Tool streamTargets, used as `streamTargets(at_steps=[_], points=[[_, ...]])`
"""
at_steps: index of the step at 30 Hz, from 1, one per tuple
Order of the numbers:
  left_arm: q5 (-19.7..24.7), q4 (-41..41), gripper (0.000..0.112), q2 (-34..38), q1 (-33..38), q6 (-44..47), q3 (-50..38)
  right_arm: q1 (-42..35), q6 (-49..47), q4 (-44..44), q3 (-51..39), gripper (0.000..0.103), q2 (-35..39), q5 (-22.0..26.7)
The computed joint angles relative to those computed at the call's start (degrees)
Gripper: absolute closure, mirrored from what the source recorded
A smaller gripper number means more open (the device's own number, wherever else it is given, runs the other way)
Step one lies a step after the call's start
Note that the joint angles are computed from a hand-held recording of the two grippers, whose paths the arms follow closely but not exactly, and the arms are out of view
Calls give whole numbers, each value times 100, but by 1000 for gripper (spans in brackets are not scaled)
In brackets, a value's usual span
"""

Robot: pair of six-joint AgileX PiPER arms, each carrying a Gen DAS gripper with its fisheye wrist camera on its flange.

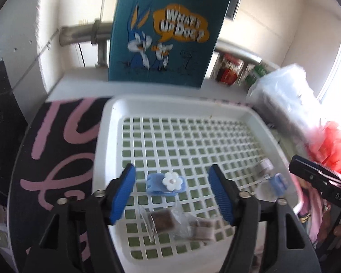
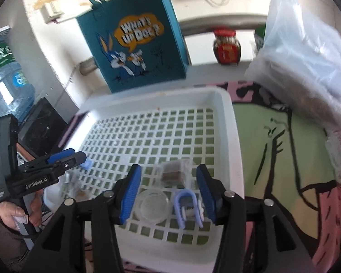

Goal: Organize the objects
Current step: 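Lower the blue flower clip onto the tray with the left tool while the right tool places the bagged cube, then grasp a bagged cube with the left tool while the right tool grasps another bagged cube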

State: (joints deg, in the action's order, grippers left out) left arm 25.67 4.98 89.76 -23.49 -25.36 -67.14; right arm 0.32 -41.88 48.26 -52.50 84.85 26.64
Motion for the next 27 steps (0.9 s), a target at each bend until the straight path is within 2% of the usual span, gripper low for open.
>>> streamTargets(at_steps=[2,4,7,10,14,16,19,22,24,27], points=[[-248,431,30,-503,-78,-436,337,-33,-323,273,293,53,-543,-53],[-369,1226,23,-1030,-213,-1111,682,-134,-755,673,618,52,-1136,-1],[-401,2160,21,-1756,-440,-2027,1198,-244,-1271,1123,1216,45,-2202,28],[-327,2563,20,-2325,-685,-2333,1650,-205,-1320,1088,1575,42,-2913,98],[-110,2824,20,-2747,-1032,-2619,2190,55,-688,499,1909,42,-3554,281],[-65,2624,20,-2819,-1111,-2524,2433,322,-268,142,2023,42,-3590,255],[72,2598,20,-2773,-1276,-2714,2660,905,508,-557,2243,42,-3473,-63],[26,2488,20,-2597,-1357,-2759,2844,1447,1248,-1156,2377,42,-3016,-495],[85,2636,20,-2432,-1474,-2934,2888,1620,1490,-1270,2393,42,-2640,-617],[200,2822,20,-2175,-1641,-3071,2857,1755,1338,-978,2419,43,-2202,-705]])
